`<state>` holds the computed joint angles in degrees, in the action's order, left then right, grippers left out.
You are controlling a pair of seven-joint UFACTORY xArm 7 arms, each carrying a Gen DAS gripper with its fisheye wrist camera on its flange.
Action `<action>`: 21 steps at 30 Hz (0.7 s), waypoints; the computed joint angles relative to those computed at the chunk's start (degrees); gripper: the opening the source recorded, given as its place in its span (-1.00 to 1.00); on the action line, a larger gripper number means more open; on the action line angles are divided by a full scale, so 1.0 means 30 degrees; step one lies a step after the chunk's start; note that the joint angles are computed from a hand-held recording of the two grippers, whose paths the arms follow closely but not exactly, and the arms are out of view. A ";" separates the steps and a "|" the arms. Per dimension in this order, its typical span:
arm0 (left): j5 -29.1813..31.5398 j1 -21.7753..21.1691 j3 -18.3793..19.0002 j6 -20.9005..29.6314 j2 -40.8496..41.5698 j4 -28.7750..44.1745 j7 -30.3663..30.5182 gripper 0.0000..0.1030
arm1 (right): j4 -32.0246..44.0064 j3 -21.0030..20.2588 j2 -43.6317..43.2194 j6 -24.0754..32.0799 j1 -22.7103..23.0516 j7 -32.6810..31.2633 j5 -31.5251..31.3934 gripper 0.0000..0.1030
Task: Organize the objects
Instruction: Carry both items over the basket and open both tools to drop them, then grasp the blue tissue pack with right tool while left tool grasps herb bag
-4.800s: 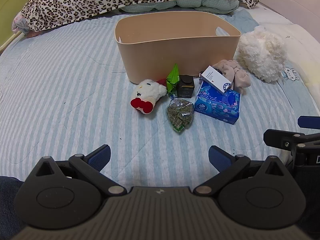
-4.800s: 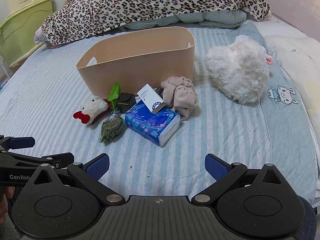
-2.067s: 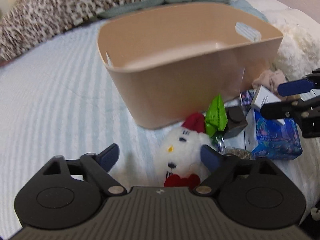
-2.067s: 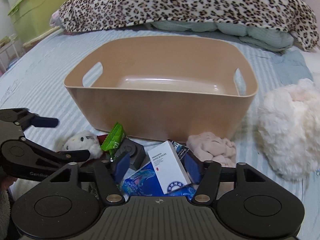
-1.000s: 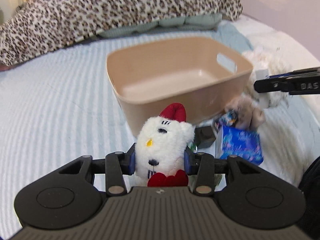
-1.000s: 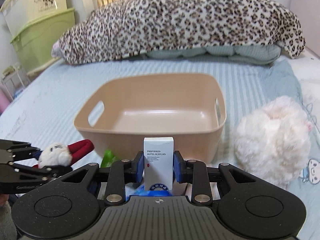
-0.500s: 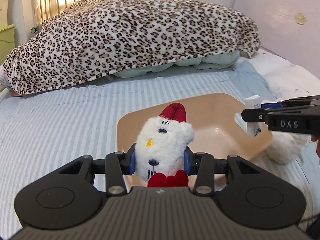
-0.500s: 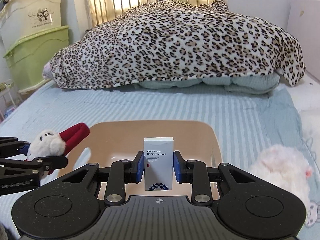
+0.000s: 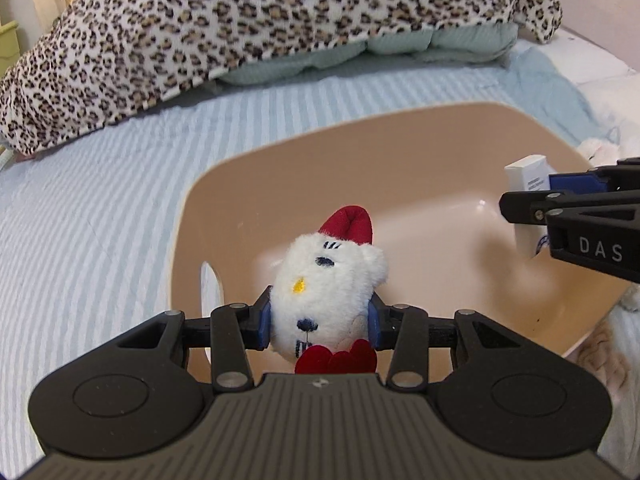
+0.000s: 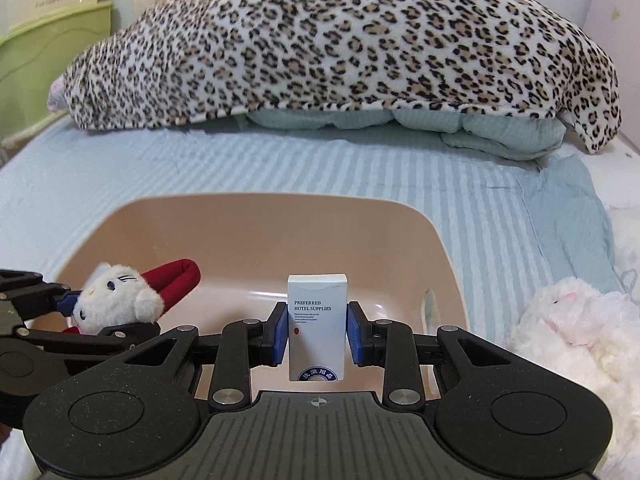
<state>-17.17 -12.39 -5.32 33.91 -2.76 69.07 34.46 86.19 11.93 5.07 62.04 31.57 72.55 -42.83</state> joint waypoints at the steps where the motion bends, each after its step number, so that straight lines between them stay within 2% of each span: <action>1: -0.0119 0.0028 0.0035 0.0143 -0.0018 -0.0027 -0.0036 -0.09 | 0.0099 0.0025 0.0089 0.0169 0.0027 -0.0155 0.0064 -0.46; 2: -0.0424 0.0064 0.0104 0.0448 -0.0087 0.0023 0.0091 -0.06 | 0.0154 0.0027 0.0139 0.0284 0.0039 -0.0285 0.0222 -0.42; 3: -0.0625 0.0096 0.0154 0.0776 -0.0164 0.0103 0.0207 0.04 | 0.0172 0.0028 0.0143 0.0353 0.0055 -0.0333 0.0399 -0.23; 4: -0.0523 0.0147 0.0185 0.1216 -0.0297 0.0234 0.0136 0.12 | 0.0150 0.0043 0.0081 0.0461 0.0110 -0.0218 0.0437 -0.22; 5: -0.0620 0.0154 0.0201 0.1153 -0.0526 0.0142 0.0256 0.34 | 0.0057 0.0093 -0.0072 0.0564 0.0215 0.0085 0.0287 -0.13; 6: -0.0866 0.0160 0.0270 0.0821 -0.0886 -0.0130 0.0565 0.48 | 0.0011 0.0156 -0.0238 0.0725 0.0293 0.0267 0.0124 0.12; 8: -0.1298 0.0098 0.0418 0.0242 -0.1560 -0.0649 0.1069 0.54 | -0.0137 0.0392 -0.0699 0.1111 0.0484 0.0493 -0.0401 0.39; 13: -0.1888 0.0252 0.1131 0.2067 -0.2817 -0.0663 0.1273 0.56 | -0.0484 0.1152 -0.2029 0.2101 0.0580 0.0642 -0.0402 0.53; 17: -0.1986 0.0196 0.1583 0.1761 -0.4583 -0.2195 0.2660 0.73 | -0.0962 0.1959 -0.3112 0.3163 0.0487 0.1052 0.0389 0.78; 21: -0.1883 0.0079 0.2144 0.2470 -0.5986 -0.3448 0.3425 0.75 | -0.1607 0.2871 -0.3960 0.4398 0.0558 0.1416 0.0959 0.83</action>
